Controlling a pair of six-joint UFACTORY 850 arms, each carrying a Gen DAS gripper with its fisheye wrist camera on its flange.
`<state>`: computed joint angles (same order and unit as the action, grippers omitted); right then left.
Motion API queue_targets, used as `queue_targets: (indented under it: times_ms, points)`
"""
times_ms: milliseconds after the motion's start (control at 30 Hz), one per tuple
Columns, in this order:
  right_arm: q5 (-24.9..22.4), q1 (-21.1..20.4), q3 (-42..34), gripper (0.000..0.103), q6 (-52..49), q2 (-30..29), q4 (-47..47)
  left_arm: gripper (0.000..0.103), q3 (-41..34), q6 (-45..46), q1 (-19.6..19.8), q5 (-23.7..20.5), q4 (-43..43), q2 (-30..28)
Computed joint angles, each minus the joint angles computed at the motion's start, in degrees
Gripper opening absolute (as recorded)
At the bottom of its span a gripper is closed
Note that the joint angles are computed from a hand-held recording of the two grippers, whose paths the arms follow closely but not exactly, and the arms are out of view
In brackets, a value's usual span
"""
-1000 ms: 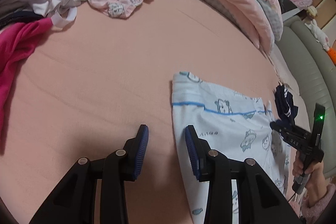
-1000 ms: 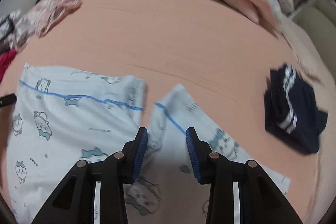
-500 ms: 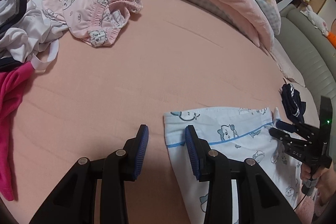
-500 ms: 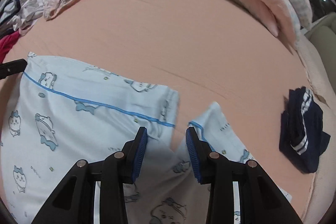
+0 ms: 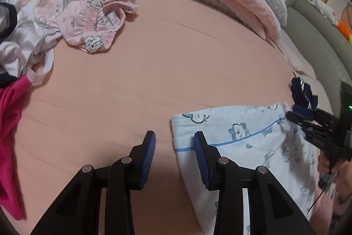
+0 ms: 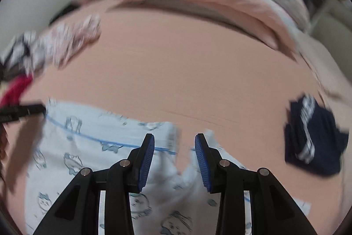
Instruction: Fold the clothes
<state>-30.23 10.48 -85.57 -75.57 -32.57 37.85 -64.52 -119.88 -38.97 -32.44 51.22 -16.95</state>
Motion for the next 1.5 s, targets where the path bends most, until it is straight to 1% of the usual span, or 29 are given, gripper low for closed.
queue_targets:
  times_ms: [67,133,233,333,367,400,467,600,633,667,700,733,800,833,867,967,1033,1067,1100,1133,1167,1200,1267,1333,1367,1400,1433,1467,1500]
  points:
    - [1.72,1.66,-0.73,0.037,7.68,-1.87,-9.59,0.033,0.84,-1.13,0.2,0.67,-0.22,0.51]
    - [2.15,1.62,-2.74,0.037,12.07,-4.34,-13.59,0.033,1.48,-3.4,0.41,1.1,0.58,0.88]
    - [0.5,-0.85,-4.79,0.037,11.86,-5.57,-8.35,0.033,1.42,-5.71,0.47,1.97,2.74,0.74]
    - [4.51,-2.21,-4.03,0.037,11.57,-5.39,-5.53,0.033,1.62,-8.07,0.81,5.48,5.98,0.35]
    - [3.7,-2.68,-4.79,0.037,12.13,-5.81,-5.07,0.033,2.1,-10.99,0.94,7.53,8.8,0.3]
    - [0.49,-3.07,-6.48,0.037,12.17,-6.7,-4.11,0.033,2.53,-14.24,1.06,9.42,11.96,0.23]
    - [-7.43,-3.26,-11.02,0.04,12.41,-9.01,-2.48,0.033,1.73,-14.48,0.7,8.9,12.6,-0.62]
    - [-12.29,-2.22,-17.37,0.044,14.95,-12.96,-6.13,0.033,-0.22,-10.72,0.76,8.94,10.91,-1.78]
    - [-12.88,-1.6,-18.64,0.046,16.45,-14.02,-8.26,0.033,-1.35,-7.16,0.67,7.88,8.53,-2.49]
    - [-13.56,-0.99,-19.97,0.046,17.91,-15.11,-10.36,0.025,-2.61,-2.86,0.63,6.68,5.51,-3.22]
    - [-14.6,-0.68,-21.0,0.046,18.56,-15.86,-11.06,0.012,-3.78,-0.17,0.26,4.56,3.83,-4.08]
    - [-15.95,-0.67,-21.66,0.046,18.4,-16.23,-10.33,0.004,-4.13,0.11,0.27,4.01,3.44,-4.4]
    - [-17.75,-0.81,-21.61,0.043,15.93,-16.17,-7.51,0.004,-3.04,-5.12,0.54,5.01,7.02,-3.49]
    - [-16.67,-0.8,-20.29,0.029,13.83,-15.33,-5.81,0.004,-2.74,-6.41,0.72,5.31,7.71,-3.08]
    - [-14.24,-0.58,-18.48,0.016,12.13,-14.2,-4.98,0.004,-3.24,-5.31,0.48,3.78,7.25,-3.26]
    - [-7.72,-0.07,-15.98,0.009,9.32,-12.76,-3.03,0.008,-4.87,0.15,0.29,0.42,3.71,-3.83]
    - [-6.25,-0.02,-17.34,0.009,12.86,-13.45,-4.04,0.013,-4.86,2.43,1.34,2.38,0.01,-4.12]
    - [-5.64,-0.03,-17.93,0.01,15.12,-13.76,-4.95,0.022,-3.37,0.34,1.74,3.53,0.14,-3.1]
    - [-6.71,-0.08,-19.15,0.011,17.21,-14.45,-5.81,0.025,-1.7,-3.42,2.02,4.69,1.77,-2.08]
    - [-9.57,-0.17,-21.09,0.011,19.0,-15.58,-6.46,0.03,0.0,-9.13,1.93,5.37,5.62,-0.93]
    - [-12.23,-0.4,-22.48,0.015,19.65,-16.36,-6.36,0.03,1.44,-13.74,1.87,5.98,8.83,0.1]
    - [-13.81,-0.77,-22.72,0.019,18.62,-16.38,-5.33,0.03,2.5,-16.14,2.07,6.96,10.68,0.81]
    - [-14.63,-1.45,-21.1,0.036,14.42,-15.01,-2.34,0.03,3.55,-18.0,2.54,9.62,13.03,1.16]
    - [-17.64,-1.26,-22.56,0.043,14.19,-15.87,-3.91,0.03,4.07,-24.62,2.71,12.5,19.88,0.57]
    - [-19.28,-1.03,-23.65,0.044,14.5,-16.57,-5.2,0.03,4.09,-26.82,2.81,13.69,22.31,0.23]
    - [-20.17,-0.65,-24.99,0.044,14.94,-17.51,-6.75,0.029,3.45,-26.62,2.47,12.83,22.7,-0.56]
    - [-20.14,-0.11,-25.94,0.042,15.06,-18.41,-8.32,0.029,2.64,-24.22,2.2,11.86,21.0,-1.03]
    - [-20.44,0.26,-26.28,0.027,14.63,-18.97,-8.94,0.015,2.12,-22.96,2.1,11.51,20.16,-1.34]
    - [-20.46,0.46,-25.82,0.019,13.96,-18.9,-8.59,0.005,1.81,-22.4,2.26,12.09,19.94,-1.49]
